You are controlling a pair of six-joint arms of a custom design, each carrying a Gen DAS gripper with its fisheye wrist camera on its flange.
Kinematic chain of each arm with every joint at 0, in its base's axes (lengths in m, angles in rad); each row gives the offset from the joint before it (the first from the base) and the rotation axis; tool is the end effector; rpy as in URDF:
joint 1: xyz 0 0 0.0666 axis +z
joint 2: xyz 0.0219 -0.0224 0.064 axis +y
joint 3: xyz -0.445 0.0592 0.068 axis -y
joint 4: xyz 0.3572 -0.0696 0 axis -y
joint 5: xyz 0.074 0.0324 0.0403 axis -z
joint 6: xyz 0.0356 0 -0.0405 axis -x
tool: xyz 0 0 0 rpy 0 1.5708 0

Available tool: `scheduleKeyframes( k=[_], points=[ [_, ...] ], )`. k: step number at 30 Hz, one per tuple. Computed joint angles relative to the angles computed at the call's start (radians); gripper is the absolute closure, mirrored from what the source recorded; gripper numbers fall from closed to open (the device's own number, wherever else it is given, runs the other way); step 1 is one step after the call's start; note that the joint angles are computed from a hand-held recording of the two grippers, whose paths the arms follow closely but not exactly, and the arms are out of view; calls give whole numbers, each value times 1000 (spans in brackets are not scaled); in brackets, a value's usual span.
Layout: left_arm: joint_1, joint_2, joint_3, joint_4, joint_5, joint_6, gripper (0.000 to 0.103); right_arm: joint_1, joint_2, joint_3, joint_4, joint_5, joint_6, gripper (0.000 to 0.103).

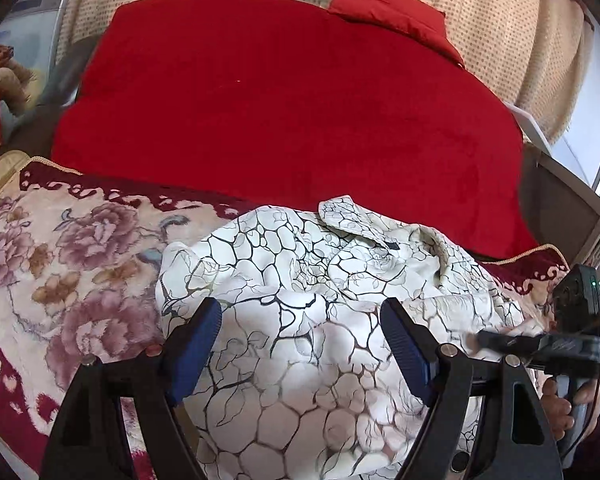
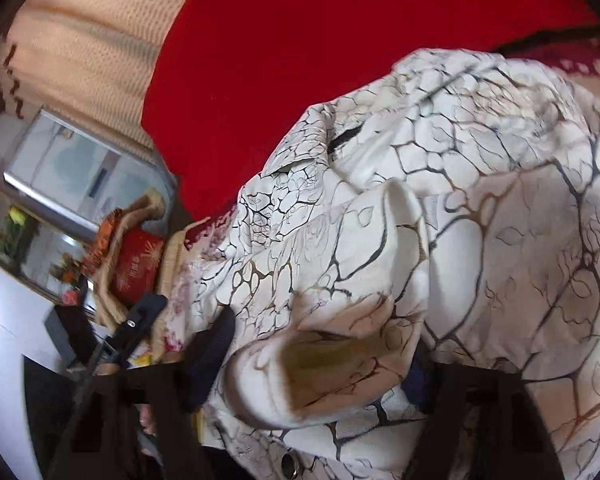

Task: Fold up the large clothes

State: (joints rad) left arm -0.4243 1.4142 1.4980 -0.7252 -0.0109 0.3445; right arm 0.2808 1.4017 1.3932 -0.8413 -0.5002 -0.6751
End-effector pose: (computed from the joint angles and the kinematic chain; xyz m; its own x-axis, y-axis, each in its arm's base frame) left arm 0.4222 -0.1907 0.5449 -0.6496 -0.0771 -0.7564 0.1958 0.9443 -0.2645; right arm 0.4187 0.1381 0.4985 -0.9055 0.3096 -0.2902 0.0238 0.7198 0.6938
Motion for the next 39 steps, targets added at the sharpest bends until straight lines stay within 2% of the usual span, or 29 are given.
scheduleKeyframes(
  k=[1,2,3,4,9,10,11,12,13,15,16,18,19,20,22,23,24,26,29,31,33,34,36,39],
  points=[
    [-1,-1,-2,5,-2,4,21,11,7,16,-21,27,33,87],
    [-5,-3,-4,12,-4,8,21,21,3,24,-24,84,44,89],
    [-7,0,-3,17,-5,10,21,33,-16,20,8,144,49,92],
    [-11,4,2,19,-6,12,21,35,-35,8,33,173,60,93],
    [-42,33,31,6,-18,12,21,32,-130,3,123,460,132,94],
    [-46,43,39,-5,-12,12,21,10,-142,0,124,502,131,94],
    [-51,55,49,-22,-10,8,21,-8,-143,1,112,510,136,94],
    [-57,69,62,-40,-17,4,21,-39,-145,3,74,485,156,94],
    [-61,81,72,-54,-24,0,21,-85,-122,14,9,396,149,90],
    [-67,104,95,-81,-39,-3,21,-146,-61,43,-152,290,89,89],
    [-67,112,103,-85,-42,0,21,-170,-39,45,-198,244,56,89],
    [-63,123,115,-79,-43,13,21,-230,-40,9,-184,139,-14,78],
    [-63,127,120,-75,-49,19,21,-247,-53,0,-165,135,-35,77],
    [-63,133,128,-71,-58,25,21,-254,-67,3,-157,166,-33,72],
    [-66,150,149,-74,-73,26,21,-249,-110,-3,-110,296,-35,56],
    [-67,159,158,-81,-78,25,21,-246,-138,-24,-57,346,-49,37],
    [-69,177,179,-105,-81,19,21,-240,-165,-48,5,383,-61,36],
    [-77,212,218,-164,-94,8,21,-226,-178,-56,60,379,-22,36],
    [-95,271,273,-288,-137,-10,21,-192,-165,-41,63,378,81,40],
    [-106,298,295,-353,-176,-39,21,-172,-140,-25,36,362,132,43],
    [-113,302,287,-359,-203,-64,21,-153,-109,-13,-41,351,150,44],
    [-114,300,285,-358,-204,-67,21,-153,-76,-1,-105,322,152,44],
    [-108,294,287,-361,-190,-68,21,-155,-37,-10,-175,272,147,43],
    [-97,277,282,-334,-174,-44,21,-151,-34,-11,-156,302,164,44]
  ],
)
